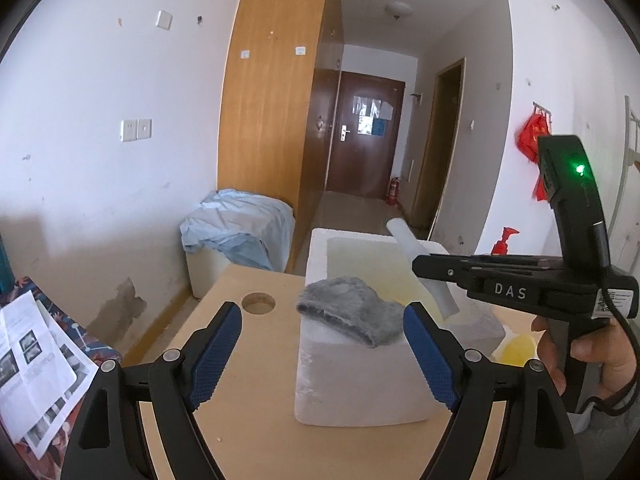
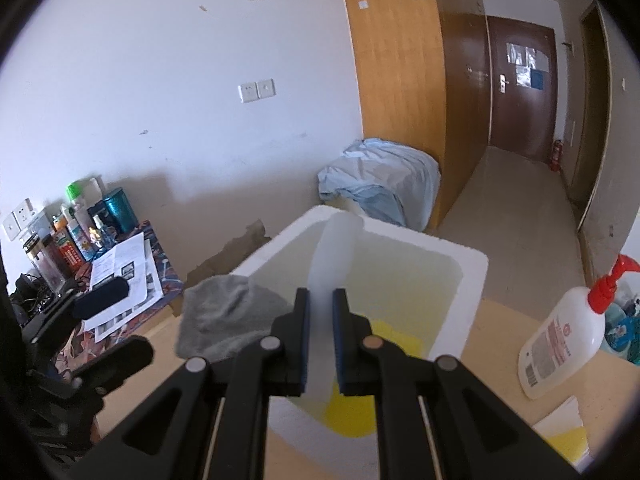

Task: Organize soft objects
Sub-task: 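Open the left tool to drop the sock while the right tool lowers the tube into the box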

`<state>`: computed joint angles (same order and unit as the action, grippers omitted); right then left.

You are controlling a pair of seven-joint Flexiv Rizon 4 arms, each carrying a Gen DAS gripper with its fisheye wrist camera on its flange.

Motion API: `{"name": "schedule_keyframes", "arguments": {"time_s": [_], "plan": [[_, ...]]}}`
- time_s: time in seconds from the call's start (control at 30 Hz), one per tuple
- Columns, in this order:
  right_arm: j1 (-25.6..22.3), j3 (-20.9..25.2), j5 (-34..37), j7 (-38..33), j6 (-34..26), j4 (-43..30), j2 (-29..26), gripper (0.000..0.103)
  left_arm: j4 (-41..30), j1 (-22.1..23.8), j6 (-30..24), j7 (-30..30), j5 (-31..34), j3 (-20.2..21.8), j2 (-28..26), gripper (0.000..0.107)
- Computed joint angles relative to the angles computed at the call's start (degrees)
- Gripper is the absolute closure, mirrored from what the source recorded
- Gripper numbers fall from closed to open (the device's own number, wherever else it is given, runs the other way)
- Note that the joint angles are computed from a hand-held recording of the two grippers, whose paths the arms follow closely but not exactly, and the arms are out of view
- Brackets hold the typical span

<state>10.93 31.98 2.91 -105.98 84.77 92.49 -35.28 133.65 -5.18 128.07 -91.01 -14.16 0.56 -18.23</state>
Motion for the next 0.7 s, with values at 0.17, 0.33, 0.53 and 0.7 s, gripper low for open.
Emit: {"name": "schedule_keyframes", "arguments": {"time_s": [0.17,0.33,0.53,0.7], "plan": [[-0.11,-0.23,0.19,-0.36,0.29,0.4,0.14,0.083,-0.03,0.9,0.18,-0.68,0.82,-0.07,-0.38,0.023],[0.89,-1.74,-0.56,1.47,0.41,0.62,0.36,0.075,0.58,1.55,0.2,-1.79,1.43,0.06,0.11,0.023],[-1.2,1.47,-1.42,0.26,3.42,2.05,0.41,0.046,2.06,1.6,0.95,-2.23,1.44,0.43,1.03,0.023],[0.02,0.55,-2.89,0.52,2.03,2.49,0.9,0.046,2.95,1.46,0.65,-2.16,0.69,0.65,1.51,0.023]]}}
